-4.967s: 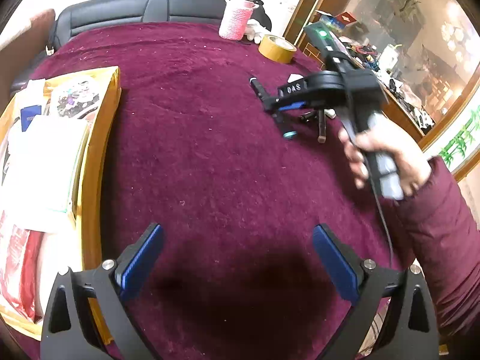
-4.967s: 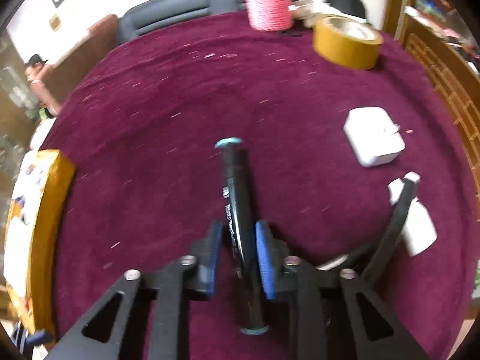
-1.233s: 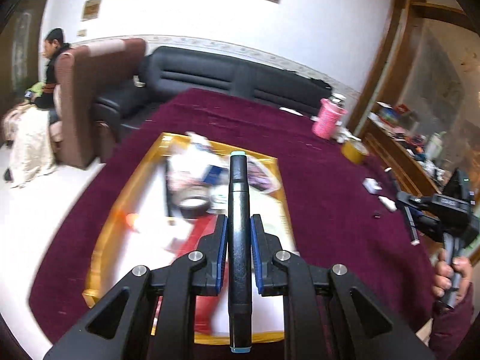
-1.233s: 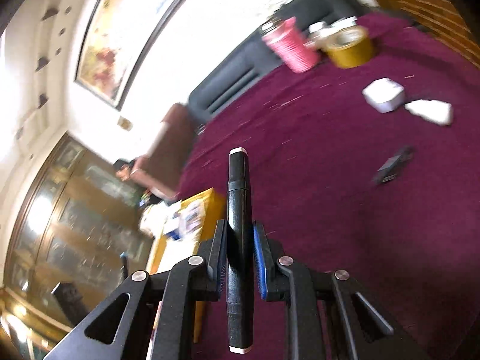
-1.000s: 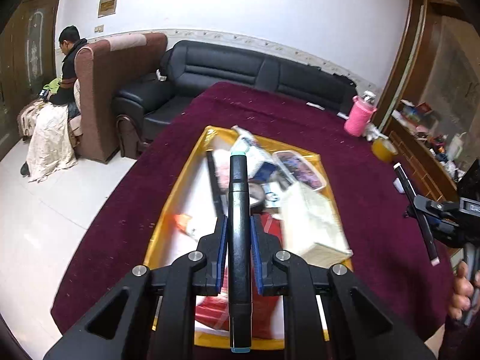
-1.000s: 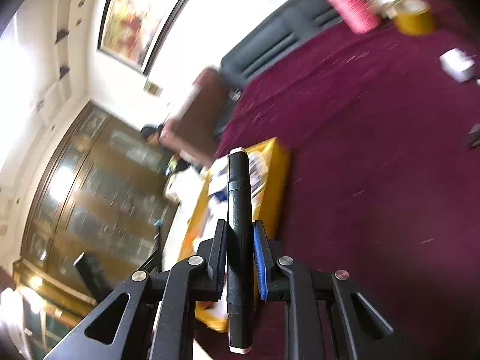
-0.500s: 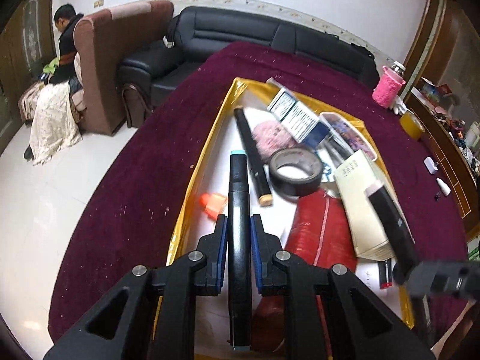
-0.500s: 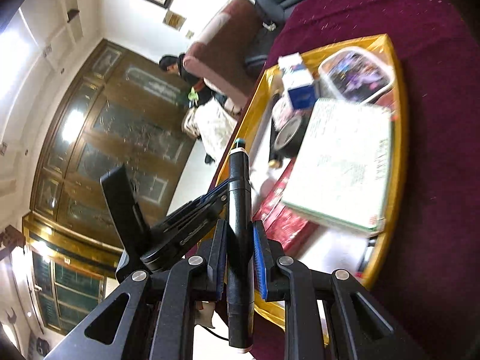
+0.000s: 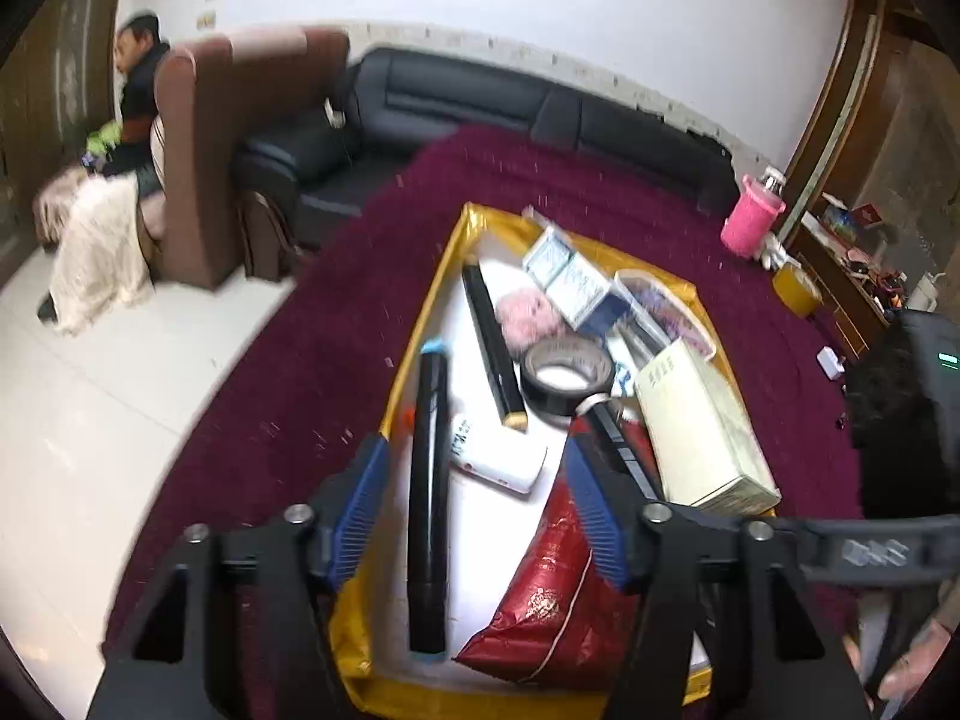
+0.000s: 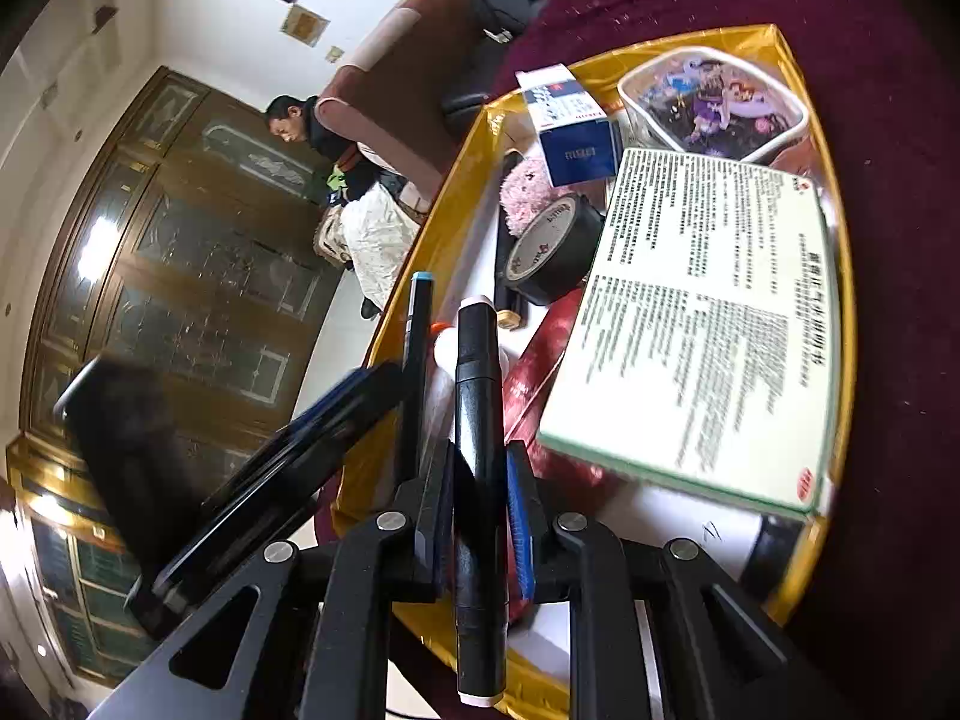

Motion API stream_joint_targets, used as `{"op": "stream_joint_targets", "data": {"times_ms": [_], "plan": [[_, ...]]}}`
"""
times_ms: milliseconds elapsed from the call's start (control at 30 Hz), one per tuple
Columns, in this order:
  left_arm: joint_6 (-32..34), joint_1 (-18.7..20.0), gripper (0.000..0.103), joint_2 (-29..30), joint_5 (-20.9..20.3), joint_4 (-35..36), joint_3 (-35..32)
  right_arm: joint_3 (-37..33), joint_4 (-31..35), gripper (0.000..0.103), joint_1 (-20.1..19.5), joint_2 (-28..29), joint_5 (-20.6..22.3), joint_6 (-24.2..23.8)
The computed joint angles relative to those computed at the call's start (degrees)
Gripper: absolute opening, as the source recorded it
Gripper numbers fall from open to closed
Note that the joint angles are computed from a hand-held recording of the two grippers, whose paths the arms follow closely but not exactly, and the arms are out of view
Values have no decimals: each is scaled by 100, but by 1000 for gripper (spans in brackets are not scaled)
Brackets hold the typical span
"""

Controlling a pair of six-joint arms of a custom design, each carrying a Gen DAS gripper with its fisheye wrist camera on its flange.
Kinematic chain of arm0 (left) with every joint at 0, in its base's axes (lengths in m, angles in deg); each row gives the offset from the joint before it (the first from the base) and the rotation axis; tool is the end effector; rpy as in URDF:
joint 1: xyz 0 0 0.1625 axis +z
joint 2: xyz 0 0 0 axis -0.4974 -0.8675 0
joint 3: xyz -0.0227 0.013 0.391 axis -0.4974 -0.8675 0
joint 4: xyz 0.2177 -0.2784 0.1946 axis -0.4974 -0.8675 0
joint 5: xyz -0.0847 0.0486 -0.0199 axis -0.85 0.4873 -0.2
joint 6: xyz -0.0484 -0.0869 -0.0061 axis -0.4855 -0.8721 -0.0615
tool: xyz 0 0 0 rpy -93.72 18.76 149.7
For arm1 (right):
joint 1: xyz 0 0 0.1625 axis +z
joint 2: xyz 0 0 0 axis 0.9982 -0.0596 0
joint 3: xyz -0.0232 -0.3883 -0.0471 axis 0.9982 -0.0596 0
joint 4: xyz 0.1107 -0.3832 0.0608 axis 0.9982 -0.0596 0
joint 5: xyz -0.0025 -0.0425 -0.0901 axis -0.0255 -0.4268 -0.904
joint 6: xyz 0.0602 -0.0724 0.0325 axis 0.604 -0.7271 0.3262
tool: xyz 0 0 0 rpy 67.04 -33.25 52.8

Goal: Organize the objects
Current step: 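Carry both black markers over the white tray, then lower the markers into the tray and open both grippers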

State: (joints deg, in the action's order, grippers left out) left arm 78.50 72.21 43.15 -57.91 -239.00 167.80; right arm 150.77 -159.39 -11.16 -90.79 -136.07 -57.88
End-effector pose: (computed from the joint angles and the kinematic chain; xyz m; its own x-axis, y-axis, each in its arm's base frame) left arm -0.3122 -0.5296 0.0390 -0.7433 0.5082 -0.4350 0.6547 0.6860 -0.3175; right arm 0.0292 -0.4426 0.2320 -0.9902 0.1398 0.0016 0.1137 0.8123 -0.5721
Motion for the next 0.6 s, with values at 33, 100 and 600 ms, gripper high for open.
{"op": "stream_joint_targets", "data": {"times_ms": [33, 100, 600], "plan": [[28, -36, 64, -59, 34, -126, 83, -66, 23, 19, 4, 66, -2, 88], [34, -64, 69, -177, 23, -331, 227, -228, 86, 19, 21, 219, 1, 246], [-366, 272, 70, -568, -432, -384, 574, -1579, 381, 19, 960, 1430, -1298, 566]]}}
